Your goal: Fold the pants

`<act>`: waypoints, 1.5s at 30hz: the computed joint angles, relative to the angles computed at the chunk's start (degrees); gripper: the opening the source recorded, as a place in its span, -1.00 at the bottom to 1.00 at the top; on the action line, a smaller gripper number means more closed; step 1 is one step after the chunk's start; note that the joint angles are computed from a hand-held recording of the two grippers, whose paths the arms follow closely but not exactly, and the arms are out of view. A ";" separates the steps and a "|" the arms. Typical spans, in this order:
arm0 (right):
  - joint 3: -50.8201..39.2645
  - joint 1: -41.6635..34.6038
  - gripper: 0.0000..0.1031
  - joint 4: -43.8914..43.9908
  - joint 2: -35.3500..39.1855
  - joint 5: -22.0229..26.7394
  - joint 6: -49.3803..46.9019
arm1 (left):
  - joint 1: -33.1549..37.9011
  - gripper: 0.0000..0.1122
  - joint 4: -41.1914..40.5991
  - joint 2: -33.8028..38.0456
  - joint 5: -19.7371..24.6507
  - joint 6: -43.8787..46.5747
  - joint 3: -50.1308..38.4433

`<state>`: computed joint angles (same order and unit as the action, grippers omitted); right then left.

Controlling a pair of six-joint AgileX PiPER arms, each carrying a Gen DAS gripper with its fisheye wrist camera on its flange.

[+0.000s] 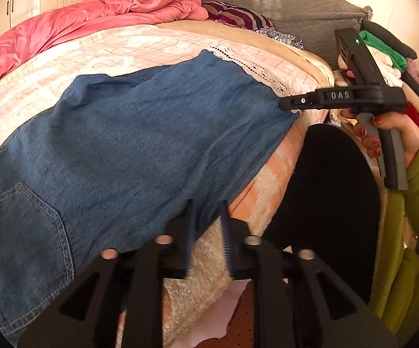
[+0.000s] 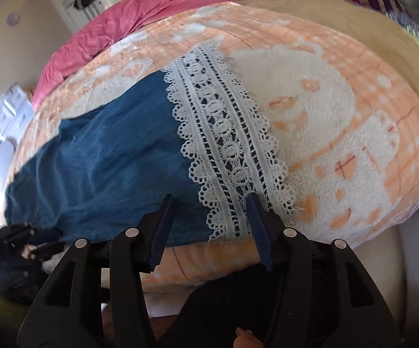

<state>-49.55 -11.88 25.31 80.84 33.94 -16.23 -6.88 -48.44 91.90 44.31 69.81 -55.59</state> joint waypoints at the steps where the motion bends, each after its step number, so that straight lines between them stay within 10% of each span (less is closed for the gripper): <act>1: -0.45 0.18 -0.04 -0.33 -0.75 0.96 0.45 | 0.81 -0.41 -0.15 -0.28 1.28 -0.03 -0.39; 8: -5.42 -4.14 0.08 14.12 -2.15 4.91 -13.30 | 7.13 -0.14 -1.05 -4.04 3.05 -3.06 -7.49; 14: -22.02 7.62 0.08 10.50 7.84 6.59 -13.79 | 2.37 -0.11 18.97 8.13 0.83 -28.24 -27.61; 25: -34.05 3.90 0.10 -3.35 20.69 5.88 1.99 | -0.24 -0.06 26.14 34.51 21.88 -37.98 -64.59; 30: -31.83 2.00 0.23 -4.55 22.53 4.09 2.97 | -1.95 -0.08 28.65 35.20 17.85 -39.51 -61.50; 32: -31.18 1.56 0.23 -5.30 23.47 3.49 4.02 | -1.89 -0.78 27.49 35.08 16.39 -38.76 -60.41; 38: -28.32 -0.64 0.23 -0.27 23.75 2.29 -0.56 | 4.70 -0.82 11.04 35.14 14.13 -39.79 -59.10; 45: -29.21 -1.40 0.39 1.52 22.98 4.49 -2.85 | 2.28 -0.59 18.00 36.11 13.86 -41.10 -58.32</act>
<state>-78.76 -13.29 26.83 103.82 38.43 -19.08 -4.60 -30.44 128.01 58.17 28.71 -113.91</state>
